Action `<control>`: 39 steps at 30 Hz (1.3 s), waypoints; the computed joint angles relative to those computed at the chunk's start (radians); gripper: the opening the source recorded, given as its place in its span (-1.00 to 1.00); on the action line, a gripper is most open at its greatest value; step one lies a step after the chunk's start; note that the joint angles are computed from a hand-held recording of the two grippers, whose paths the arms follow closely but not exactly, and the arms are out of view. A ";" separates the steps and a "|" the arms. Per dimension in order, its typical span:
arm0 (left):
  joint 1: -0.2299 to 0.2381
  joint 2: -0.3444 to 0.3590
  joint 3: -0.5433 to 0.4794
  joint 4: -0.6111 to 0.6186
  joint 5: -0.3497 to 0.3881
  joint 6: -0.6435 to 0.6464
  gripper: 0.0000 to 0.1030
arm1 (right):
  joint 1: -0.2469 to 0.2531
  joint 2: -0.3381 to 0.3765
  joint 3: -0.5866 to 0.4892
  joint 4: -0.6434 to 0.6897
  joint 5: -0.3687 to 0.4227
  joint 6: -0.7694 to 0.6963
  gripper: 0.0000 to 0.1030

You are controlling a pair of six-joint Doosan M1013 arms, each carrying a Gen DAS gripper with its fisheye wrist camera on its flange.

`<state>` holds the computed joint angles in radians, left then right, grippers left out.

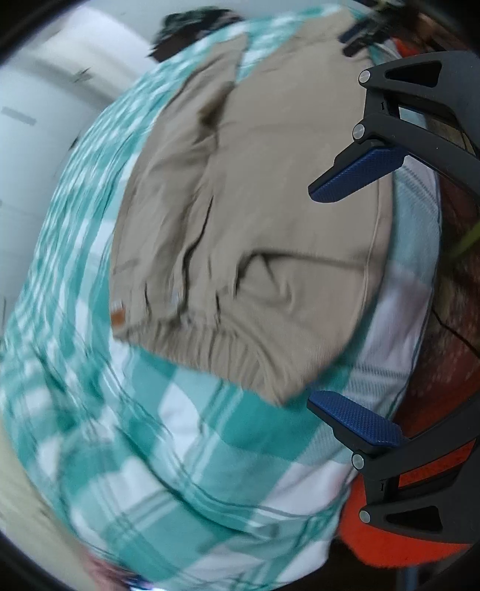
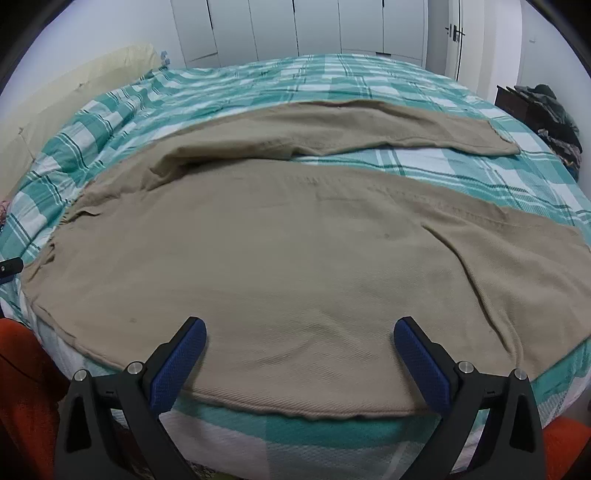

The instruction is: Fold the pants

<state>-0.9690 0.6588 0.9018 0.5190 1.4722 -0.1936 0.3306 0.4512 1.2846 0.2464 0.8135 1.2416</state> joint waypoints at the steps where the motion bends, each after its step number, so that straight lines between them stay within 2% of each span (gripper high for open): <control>1: 0.000 -0.014 0.030 0.004 -0.031 -0.024 0.98 | 0.001 -0.004 0.003 0.003 -0.008 -0.003 0.95; 7: 0.001 -0.030 0.074 -0.022 -0.069 -0.075 0.96 | 0.007 -0.025 0.020 0.003 -0.048 -0.034 0.95; 9: 0.002 -0.042 0.101 -0.024 -0.107 -0.113 0.82 | 0.007 -0.034 0.030 0.010 -0.063 -0.049 0.96; 11: 0.008 -0.055 0.127 -0.042 -0.148 -0.139 -0.12 | 0.008 -0.045 0.042 0.021 -0.082 -0.070 0.95; 12: 0.012 -0.056 0.130 -0.057 -0.150 -0.150 -0.30 | 0.009 -0.048 0.045 0.023 -0.089 -0.077 0.95; 14: 0.012 -0.058 0.136 -0.056 -0.135 -0.181 -0.80 | 0.013 -0.053 0.051 0.023 -0.104 -0.090 0.95; 17: 0.000 -0.077 0.161 -0.001 -0.165 -0.234 -0.92 | 0.016 -0.066 0.060 0.035 -0.129 -0.105 0.95; 21: -0.012 -0.046 0.083 0.021 -0.055 -0.176 -0.94 | 0.019 -0.079 0.037 0.036 -0.096 -0.066 0.95; 23: -0.013 -0.040 0.072 0.011 -0.028 -0.175 -0.94 | 0.026 -0.086 0.018 -0.010 -0.072 -0.012 0.95; 27: -0.005 0.007 0.006 -0.028 0.064 -0.075 -0.90 | 0.044 -0.109 -0.021 -0.155 -0.035 0.111 0.95; 29: -0.010 0.034 -0.044 -0.018 0.133 -0.023 -0.72 | 0.053 -0.113 -0.038 -0.223 -0.023 0.151 0.95; 30: -0.014 0.039 -0.059 -0.010 0.150 -0.014 -0.71 | 0.060 -0.114 -0.048 -0.278 -0.017 0.184 0.95; 31: -0.019 0.038 -0.063 0.001 0.153 -0.017 -0.54 | 0.067 -0.113 -0.057 -0.329 -0.009 0.215 0.95; 32: -0.024 0.037 -0.068 0.011 0.157 -0.019 -0.24 | 0.070 -0.113 -0.065 -0.359 -0.002 0.236 0.95; 34: -0.039 0.047 -0.098 0.057 0.206 -0.007 0.10 | 0.069 -0.111 -0.082 -0.379 0.014 0.251 0.95; 35: -0.045 0.056 -0.118 0.077 0.236 0.009 0.17 | 0.068 -0.109 -0.093 -0.391 0.025 0.261 0.95; 39: -0.062 0.085 -0.189 0.139 0.311 0.088 0.20 | 0.067 -0.110 -0.114 -0.431 0.038 0.278 0.95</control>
